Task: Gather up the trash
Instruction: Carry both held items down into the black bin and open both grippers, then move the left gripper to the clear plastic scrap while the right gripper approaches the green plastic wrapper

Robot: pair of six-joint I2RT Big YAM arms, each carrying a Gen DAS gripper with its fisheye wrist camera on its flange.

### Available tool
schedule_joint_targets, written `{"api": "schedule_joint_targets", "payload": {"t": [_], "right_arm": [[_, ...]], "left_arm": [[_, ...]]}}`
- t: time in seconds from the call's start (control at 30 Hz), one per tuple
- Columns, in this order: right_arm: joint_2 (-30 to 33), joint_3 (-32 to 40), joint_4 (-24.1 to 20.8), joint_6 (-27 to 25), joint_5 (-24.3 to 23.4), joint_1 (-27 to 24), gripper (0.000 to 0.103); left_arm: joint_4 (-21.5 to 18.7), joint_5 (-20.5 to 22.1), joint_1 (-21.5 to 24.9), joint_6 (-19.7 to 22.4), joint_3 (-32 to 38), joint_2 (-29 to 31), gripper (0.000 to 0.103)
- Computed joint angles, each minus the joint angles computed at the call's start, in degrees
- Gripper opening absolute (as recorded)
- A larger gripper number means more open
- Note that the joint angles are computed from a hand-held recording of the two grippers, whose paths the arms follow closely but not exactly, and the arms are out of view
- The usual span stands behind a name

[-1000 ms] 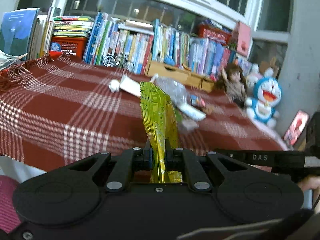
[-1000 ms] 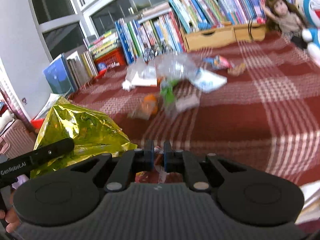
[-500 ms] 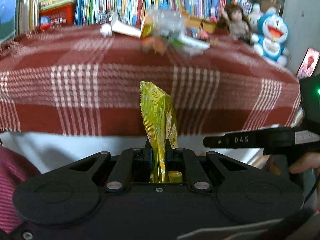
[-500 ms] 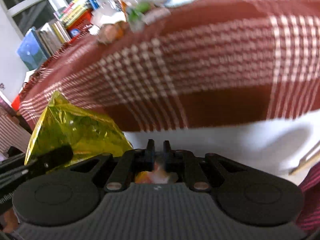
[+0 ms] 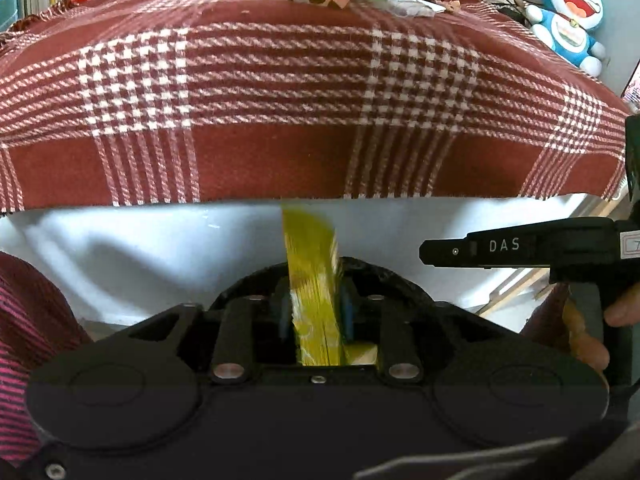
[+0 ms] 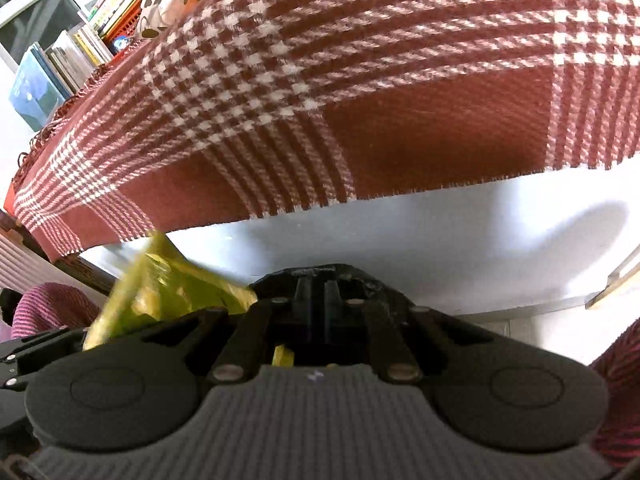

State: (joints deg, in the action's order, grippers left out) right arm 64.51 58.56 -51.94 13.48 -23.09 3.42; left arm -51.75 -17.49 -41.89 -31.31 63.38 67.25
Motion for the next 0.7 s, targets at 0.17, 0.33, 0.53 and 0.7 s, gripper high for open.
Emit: {"api": "schedule_joint_targets", "payload": {"t": [0.17, 0.33, 0.53, 0.7], "right_arm": [[0.7, 1.0, -0.4, 0.0, 0.1, 0.2, 0.011], [1.3, 2.4, -0.2, 0.2, 1.0, 1.1, 0.013], [0.2, 3.8, -0.3, -1.9, 1.9, 1.7, 0.016], [-1.1, 6.6, 0.1, -5.8, 2.7, 2.3, 0.033]], "left_arm": [[0.0, -0.8, 0.1, -0.3, 0.2, 0.1, 0.049], [0.0, -1.7, 0.3, -0.9, 0.4, -0.1, 0.055], [1.0, -1.9, 0.8, 0.2, 1.7, -1.3, 0.067], [5.3, -3.3, 1.7, 4.1, 3.5, -2.7, 0.080]]}}
